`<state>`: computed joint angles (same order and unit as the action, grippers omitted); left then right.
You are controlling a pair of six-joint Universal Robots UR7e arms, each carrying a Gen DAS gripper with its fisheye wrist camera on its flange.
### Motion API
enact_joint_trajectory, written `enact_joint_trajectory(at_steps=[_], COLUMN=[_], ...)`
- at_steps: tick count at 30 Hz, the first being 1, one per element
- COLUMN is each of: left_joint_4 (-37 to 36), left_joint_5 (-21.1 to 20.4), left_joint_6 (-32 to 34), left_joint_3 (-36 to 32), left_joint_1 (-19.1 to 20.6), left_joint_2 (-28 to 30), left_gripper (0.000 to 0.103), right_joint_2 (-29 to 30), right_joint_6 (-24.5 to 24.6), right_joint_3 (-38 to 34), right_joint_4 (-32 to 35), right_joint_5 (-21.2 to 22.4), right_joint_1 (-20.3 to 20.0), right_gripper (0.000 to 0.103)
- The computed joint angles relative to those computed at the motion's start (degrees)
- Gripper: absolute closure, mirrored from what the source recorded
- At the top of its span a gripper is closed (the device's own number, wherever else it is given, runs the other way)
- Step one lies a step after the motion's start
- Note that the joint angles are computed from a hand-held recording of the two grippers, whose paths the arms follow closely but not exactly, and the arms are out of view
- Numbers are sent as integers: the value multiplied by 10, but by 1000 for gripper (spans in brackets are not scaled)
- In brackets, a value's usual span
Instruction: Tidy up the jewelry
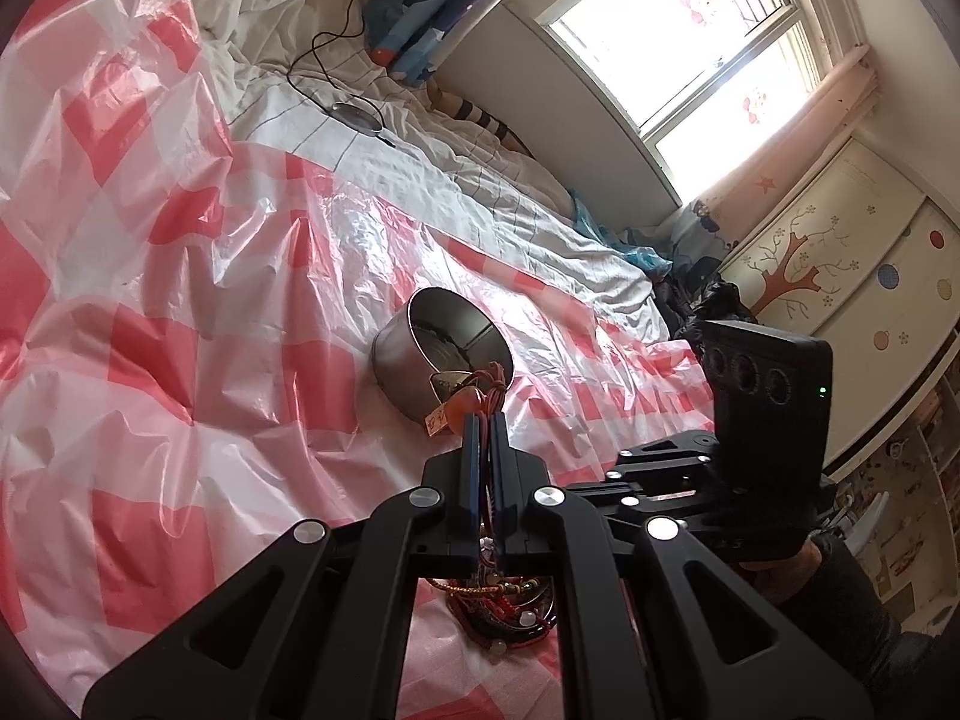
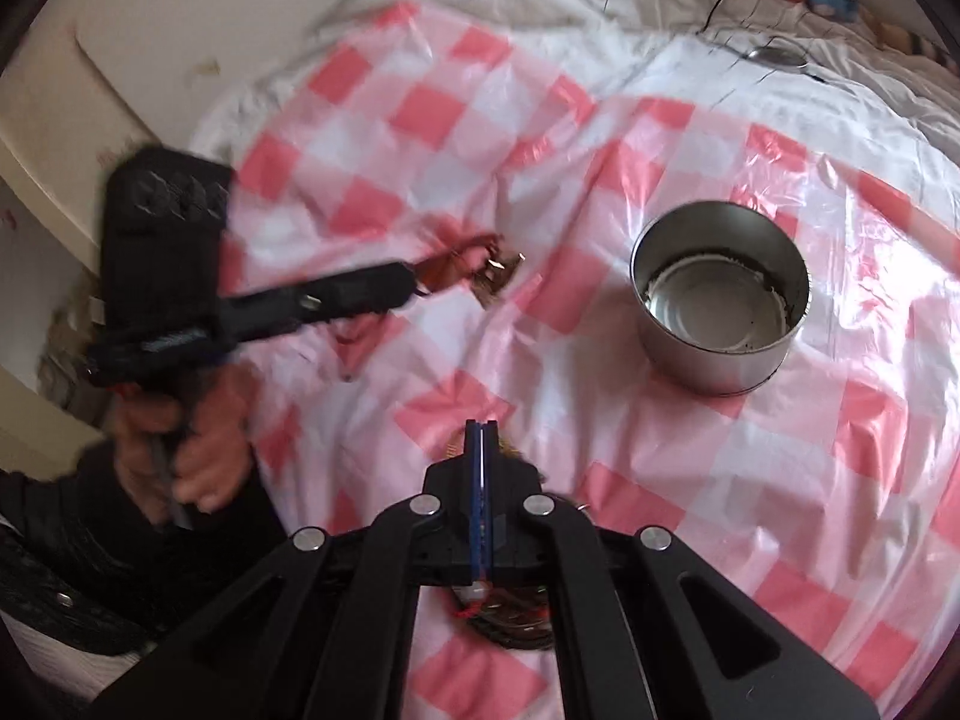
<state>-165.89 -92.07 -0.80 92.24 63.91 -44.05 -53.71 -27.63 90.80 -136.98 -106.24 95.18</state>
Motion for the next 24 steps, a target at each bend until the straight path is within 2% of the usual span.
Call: enact_joint_trajectory(at_steps=[3,6,9,12,15,17,18,20,21,24], left_joint_4=[-2,-1,2,2,2,1,1,2,2,2], left_joint_5=[-2,-8,-14,-16,-17,-18,-17,-17,-18,-19], left_joint_6=[-3,-4,-1,0,-1,-3,-3,-4,-5,-6], left_joint_3=[0,-3,-5,-6,-7,-6,-5,-5,-6,-6], left_joint_1=[3,5,5,4,4,4,4,4,4,5], left_joint_2=[0,1,3,4,5,4,3,3,3,3], left_gripper=[100,100,100,100,100,100,100,100,100,100], right_joint_2=[32,50,57,53,37,25,24,25,20,22], right_joint_6=[7,3,-2,-20,-38,-50,-41,-22,-29,-27], right_joint_3=[-57,-82,-87,-75,-45,-32,-32,-37,-28,-35], right_joint_4=[94,131,135,123,77,64,65,60,36,29], right_joint_5=[-5,-26,-43,-39,-21,6,10,3,3,1], right_joint_1=[0,3,3,0,-3,-7,-7,-7,-7,-8], right_gripper=[102,102,102,102,102,102,102,59,23,21])
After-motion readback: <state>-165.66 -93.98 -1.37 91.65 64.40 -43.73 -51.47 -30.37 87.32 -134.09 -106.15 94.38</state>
